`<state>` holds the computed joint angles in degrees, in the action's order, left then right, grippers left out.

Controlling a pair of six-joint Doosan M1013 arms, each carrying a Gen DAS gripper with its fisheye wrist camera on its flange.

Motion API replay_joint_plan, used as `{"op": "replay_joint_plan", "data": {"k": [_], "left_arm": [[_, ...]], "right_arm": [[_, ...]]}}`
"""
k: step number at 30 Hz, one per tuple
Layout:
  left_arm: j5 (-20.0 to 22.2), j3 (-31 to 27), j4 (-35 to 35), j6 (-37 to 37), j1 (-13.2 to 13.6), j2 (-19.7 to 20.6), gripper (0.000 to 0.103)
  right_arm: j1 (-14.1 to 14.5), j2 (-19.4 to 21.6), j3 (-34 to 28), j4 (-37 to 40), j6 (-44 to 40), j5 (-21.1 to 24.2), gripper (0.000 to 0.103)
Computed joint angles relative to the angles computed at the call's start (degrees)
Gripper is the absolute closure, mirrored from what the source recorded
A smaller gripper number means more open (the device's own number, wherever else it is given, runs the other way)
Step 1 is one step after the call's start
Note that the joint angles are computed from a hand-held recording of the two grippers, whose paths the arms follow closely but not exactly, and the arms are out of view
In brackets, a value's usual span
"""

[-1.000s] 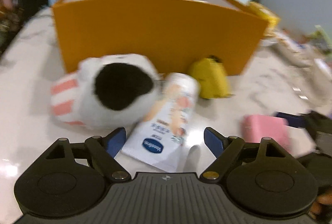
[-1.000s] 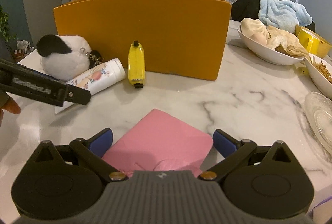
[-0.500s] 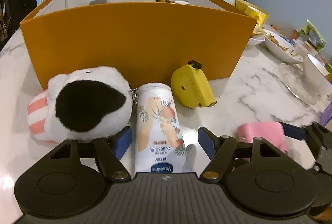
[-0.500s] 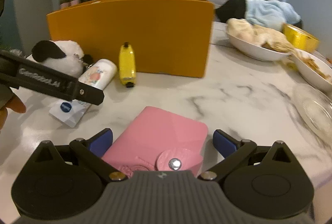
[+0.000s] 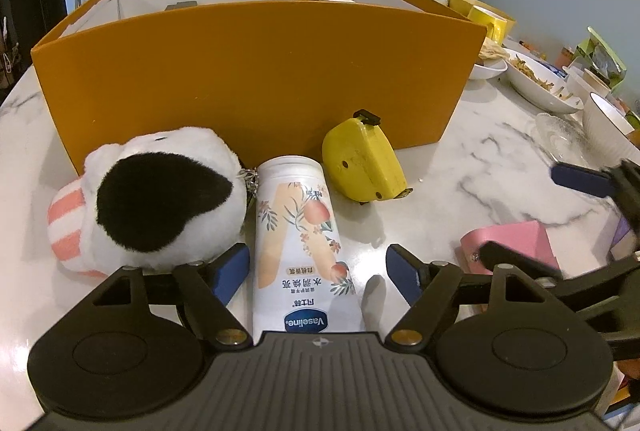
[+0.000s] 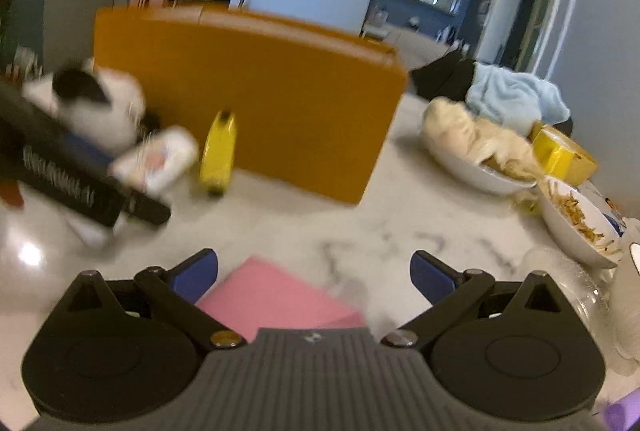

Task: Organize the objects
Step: 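Grasp the Vaseline tube with the left tool while the right grasps the pink wallet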

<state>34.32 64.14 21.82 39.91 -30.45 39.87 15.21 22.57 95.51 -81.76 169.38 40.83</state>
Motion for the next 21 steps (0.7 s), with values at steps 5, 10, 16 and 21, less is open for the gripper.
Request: {"op": "replay_joint_plan", "data": {"k": [5, 10, 16, 21], "left_arm": [[1.0, -0.8, 0.4, 1.3, -0.3, 0.4, 0.015], [1.5, -1.3, 1.7, 0.5, -0.7, 0.8, 0.015], [2.2, -1.4, 4.6, -1.8, -1.1, 1.0, 0.015], [3.4, -1.9, 7.2, -3.9, -1.6, 1.2, 0.042]], "right_arm": [[1.3, -0.4, 0.3, 7.5, 3.5, 2.9, 0.001], [2.4, 0.9, 0.4, 6.7, 7.9, 5.5, 0.001], [3.2, 1.9, 0.1, 6.5, 10.5, 7.0, 0.001], [3.0, 1.6, 0.4, 6.8, 10.8, 6.3, 0.001]]}}
